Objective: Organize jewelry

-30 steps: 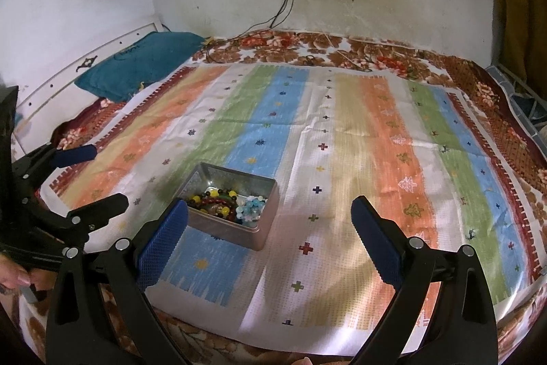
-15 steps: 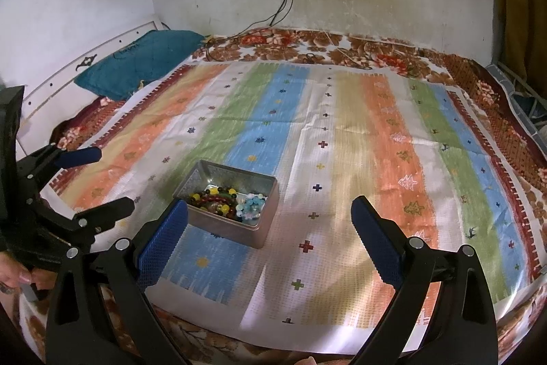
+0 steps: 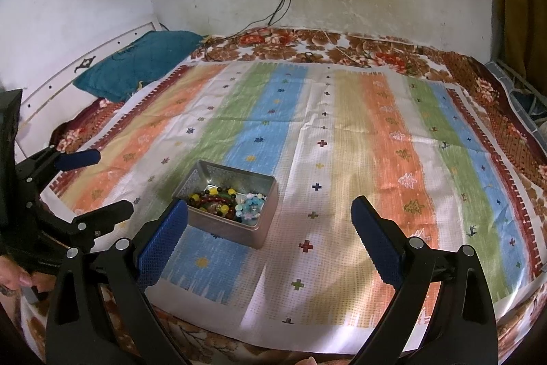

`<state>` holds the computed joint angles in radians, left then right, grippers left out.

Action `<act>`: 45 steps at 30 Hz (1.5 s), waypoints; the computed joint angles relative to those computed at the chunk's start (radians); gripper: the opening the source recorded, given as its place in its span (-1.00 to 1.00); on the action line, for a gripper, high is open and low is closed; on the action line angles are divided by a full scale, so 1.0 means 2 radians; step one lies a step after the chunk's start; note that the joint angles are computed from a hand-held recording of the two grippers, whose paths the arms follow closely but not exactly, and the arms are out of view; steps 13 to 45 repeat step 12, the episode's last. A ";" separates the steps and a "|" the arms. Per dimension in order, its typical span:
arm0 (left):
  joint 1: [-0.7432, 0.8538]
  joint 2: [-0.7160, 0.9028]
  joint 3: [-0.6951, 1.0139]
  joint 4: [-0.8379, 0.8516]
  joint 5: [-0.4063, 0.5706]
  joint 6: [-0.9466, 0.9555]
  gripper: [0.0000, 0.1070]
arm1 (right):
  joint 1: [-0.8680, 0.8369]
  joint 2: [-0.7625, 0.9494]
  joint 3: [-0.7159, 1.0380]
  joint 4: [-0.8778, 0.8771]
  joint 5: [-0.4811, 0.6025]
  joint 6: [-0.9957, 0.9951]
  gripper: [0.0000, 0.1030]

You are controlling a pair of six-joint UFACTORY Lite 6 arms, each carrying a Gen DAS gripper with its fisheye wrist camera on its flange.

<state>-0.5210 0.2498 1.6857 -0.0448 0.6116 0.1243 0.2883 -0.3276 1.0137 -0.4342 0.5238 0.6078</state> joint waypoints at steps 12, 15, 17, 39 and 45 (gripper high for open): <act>-0.015 0.012 0.012 0.041 0.013 -0.024 0.82 | -0.004 -0.002 -0.005 0.004 -0.004 -0.006 0.88; -0.015 0.012 0.012 0.041 0.013 -0.024 0.82 | -0.004 -0.002 -0.005 0.004 -0.004 -0.006 0.88; -0.015 0.012 0.012 0.041 0.013 -0.024 0.82 | -0.004 -0.002 -0.005 0.004 -0.004 -0.006 0.88; -0.015 0.012 0.012 0.041 0.013 -0.024 0.82 | -0.004 -0.002 -0.005 0.004 -0.004 -0.006 0.88; -0.015 0.012 0.012 0.041 0.013 -0.024 0.82 | -0.004 -0.002 -0.005 0.004 -0.004 -0.006 0.88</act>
